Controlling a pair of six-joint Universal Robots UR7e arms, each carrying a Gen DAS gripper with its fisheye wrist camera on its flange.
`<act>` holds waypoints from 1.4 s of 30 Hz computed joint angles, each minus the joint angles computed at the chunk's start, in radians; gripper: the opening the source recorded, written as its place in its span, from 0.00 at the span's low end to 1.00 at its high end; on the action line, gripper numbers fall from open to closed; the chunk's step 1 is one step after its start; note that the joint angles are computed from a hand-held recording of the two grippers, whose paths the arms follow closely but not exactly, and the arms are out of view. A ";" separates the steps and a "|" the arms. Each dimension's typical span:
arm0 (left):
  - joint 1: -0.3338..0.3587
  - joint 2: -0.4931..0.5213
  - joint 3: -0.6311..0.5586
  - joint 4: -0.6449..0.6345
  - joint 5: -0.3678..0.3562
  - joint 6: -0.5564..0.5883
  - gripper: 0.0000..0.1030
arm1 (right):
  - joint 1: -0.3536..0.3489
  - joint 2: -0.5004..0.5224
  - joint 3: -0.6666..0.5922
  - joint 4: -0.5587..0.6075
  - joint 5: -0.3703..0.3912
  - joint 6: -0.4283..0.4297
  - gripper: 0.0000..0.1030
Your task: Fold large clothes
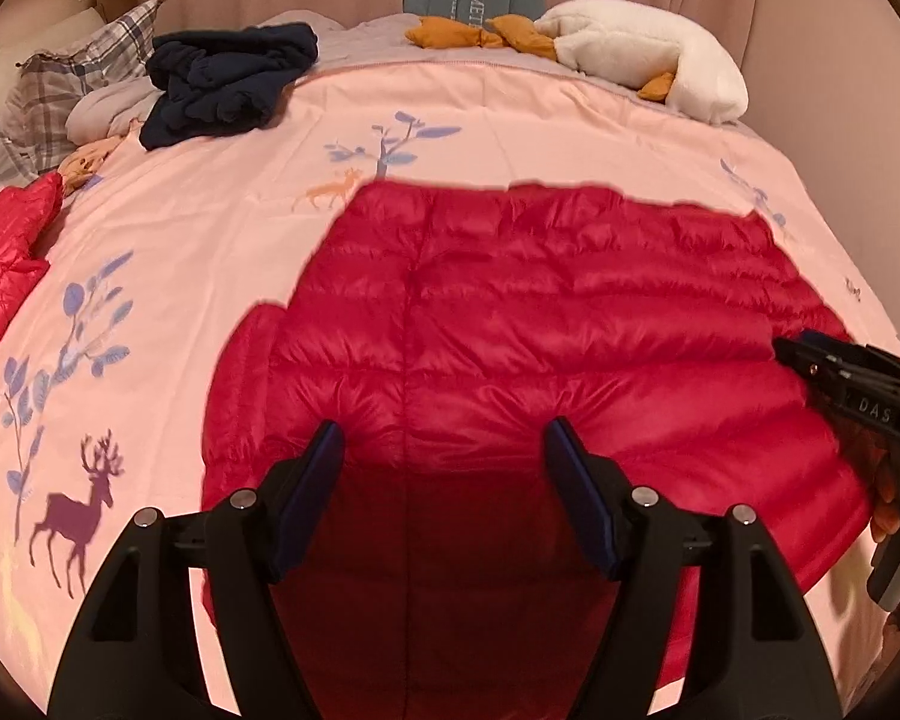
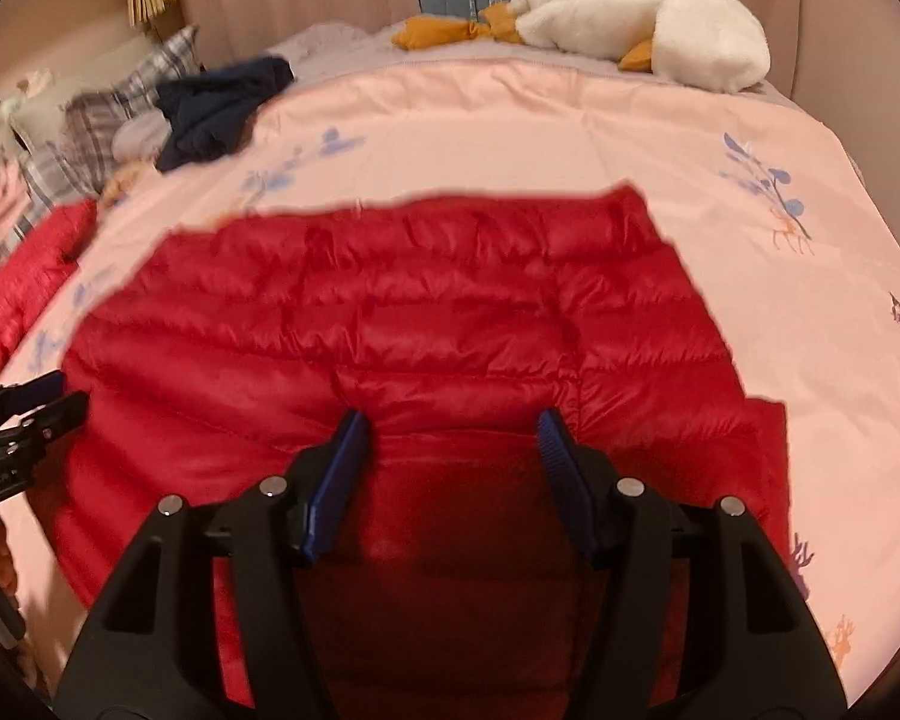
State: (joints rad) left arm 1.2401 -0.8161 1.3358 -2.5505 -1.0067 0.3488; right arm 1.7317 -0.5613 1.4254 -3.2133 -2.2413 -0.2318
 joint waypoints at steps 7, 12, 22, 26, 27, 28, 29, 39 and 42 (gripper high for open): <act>-0.018 0.088 -0.149 0.026 -0.012 0.004 0.69 | -0.003 0.011 -0.072 -0.027 0.027 -0.030 0.59; -0.024 0.184 -0.274 0.083 0.016 0.000 0.69 | -0.018 0.052 -0.171 0.046 0.008 -0.010 0.59; 0.001 0.264 -0.375 0.170 0.049 -0.016 0.69 | -0.061 0.086 -0.250 0.234 0.006 0.098 0.62; -0.001 0.266 -0.376 0.163 0.059 -0.010 0.70 | -0.052 0.086 -0.244 0.212 -0.009 0.092 0.62; -0.003 0.257 -0.361 0.148 0.060 -0.009 0.70 | -0.046 0.085 -0.234 0.186 -0.014 0.080 0.62; -0.005 0.246 -0.343 0.130 0.058 -0.006 0.70 | -0.037 0.078 -0.208 0.130 -0.013 0.051 0.62; -0.008 0.228 -0.312 0.100 0.053 0.001 0.69 | -0.033 0.072 -0.192 0.099 -0.008 0.033 0.62; -0.047 0.044 -0.004 -0.114 0.007 0.067 0.70 | 0.030 -0.023 0.072 -0.185 0.052 -0.061 0.68; -0.052 0.011 0.058 -0.143 -0.004 0.069 0.70 | 0.034 -0.034 0.121 -0.215 0.057 -0.047 0.69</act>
State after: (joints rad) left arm 1.1876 -0.8053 1.3942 -2.6932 -1.0103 0.4176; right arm 1.7654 -0.5956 1.5468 -3.4281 -2.1847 -0.2786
